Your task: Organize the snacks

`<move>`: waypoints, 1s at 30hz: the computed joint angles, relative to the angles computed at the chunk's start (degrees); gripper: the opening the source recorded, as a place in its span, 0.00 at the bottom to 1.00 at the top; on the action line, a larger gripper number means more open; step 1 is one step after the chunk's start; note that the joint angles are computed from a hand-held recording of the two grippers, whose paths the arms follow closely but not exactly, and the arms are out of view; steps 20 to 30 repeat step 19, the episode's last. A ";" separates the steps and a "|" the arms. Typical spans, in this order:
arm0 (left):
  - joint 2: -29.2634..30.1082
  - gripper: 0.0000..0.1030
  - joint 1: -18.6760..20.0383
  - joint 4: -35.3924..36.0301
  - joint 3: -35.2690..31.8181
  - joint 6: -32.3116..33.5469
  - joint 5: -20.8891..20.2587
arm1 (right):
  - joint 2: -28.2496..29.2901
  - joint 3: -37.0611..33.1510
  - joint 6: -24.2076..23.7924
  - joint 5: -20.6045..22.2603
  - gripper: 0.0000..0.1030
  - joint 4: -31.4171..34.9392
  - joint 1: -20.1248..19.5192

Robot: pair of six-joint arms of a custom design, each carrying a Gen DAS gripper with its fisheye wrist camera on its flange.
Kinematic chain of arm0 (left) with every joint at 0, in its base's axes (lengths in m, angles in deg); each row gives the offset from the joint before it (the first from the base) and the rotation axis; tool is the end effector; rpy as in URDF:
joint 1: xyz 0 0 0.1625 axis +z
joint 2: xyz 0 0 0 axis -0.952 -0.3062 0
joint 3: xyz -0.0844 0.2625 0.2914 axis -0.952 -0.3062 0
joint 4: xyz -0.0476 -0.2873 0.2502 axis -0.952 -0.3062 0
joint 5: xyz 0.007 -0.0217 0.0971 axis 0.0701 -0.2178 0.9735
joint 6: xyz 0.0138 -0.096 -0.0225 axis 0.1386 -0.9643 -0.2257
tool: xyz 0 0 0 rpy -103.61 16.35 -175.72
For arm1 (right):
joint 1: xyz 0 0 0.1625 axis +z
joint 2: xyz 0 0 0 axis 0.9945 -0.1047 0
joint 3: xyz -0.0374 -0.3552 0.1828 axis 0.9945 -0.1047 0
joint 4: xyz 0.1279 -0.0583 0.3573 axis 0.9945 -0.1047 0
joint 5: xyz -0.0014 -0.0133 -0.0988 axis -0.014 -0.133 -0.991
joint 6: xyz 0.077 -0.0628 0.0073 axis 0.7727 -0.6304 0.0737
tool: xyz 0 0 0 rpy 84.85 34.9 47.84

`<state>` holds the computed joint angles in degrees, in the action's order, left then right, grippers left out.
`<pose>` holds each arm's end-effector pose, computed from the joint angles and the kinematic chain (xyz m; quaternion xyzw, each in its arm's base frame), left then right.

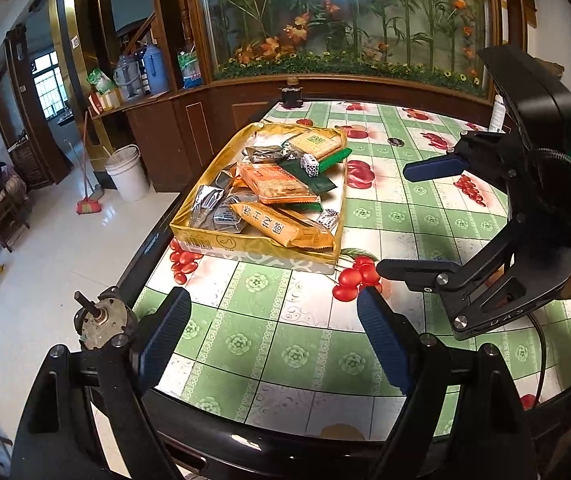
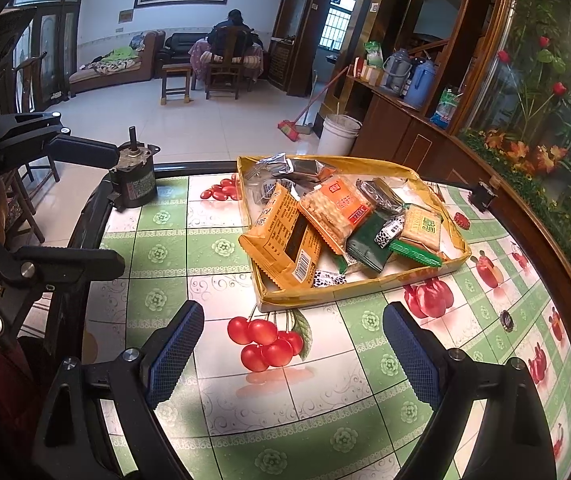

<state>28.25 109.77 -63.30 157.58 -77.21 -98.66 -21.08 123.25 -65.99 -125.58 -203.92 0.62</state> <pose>-0.4131 -0.6058 -0.0486 0.0579 0.8019 -0.3988 0.4411 0.0600 -0.7435 0.2820 0.6896 -0.7040 0.0944 0.1411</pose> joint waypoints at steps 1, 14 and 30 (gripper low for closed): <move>-0.05 0.83 0.02 -0.15 0.08 0.10 -0.06 | 0.00 0.04 -0.04 -0.03 0.89 0.02 0.04; -0.55 0.83 0.24 2.32 0.47 -3.50 1.06 | 0.58 -0.18 0.21 -0.47 0.89 -0.14 0.36; -0.91 0.83 0.19 5.13 0.44 -6.19 1.97 | 0.65 -0.27 0.24 -0.44 0.89 -0.08 0.37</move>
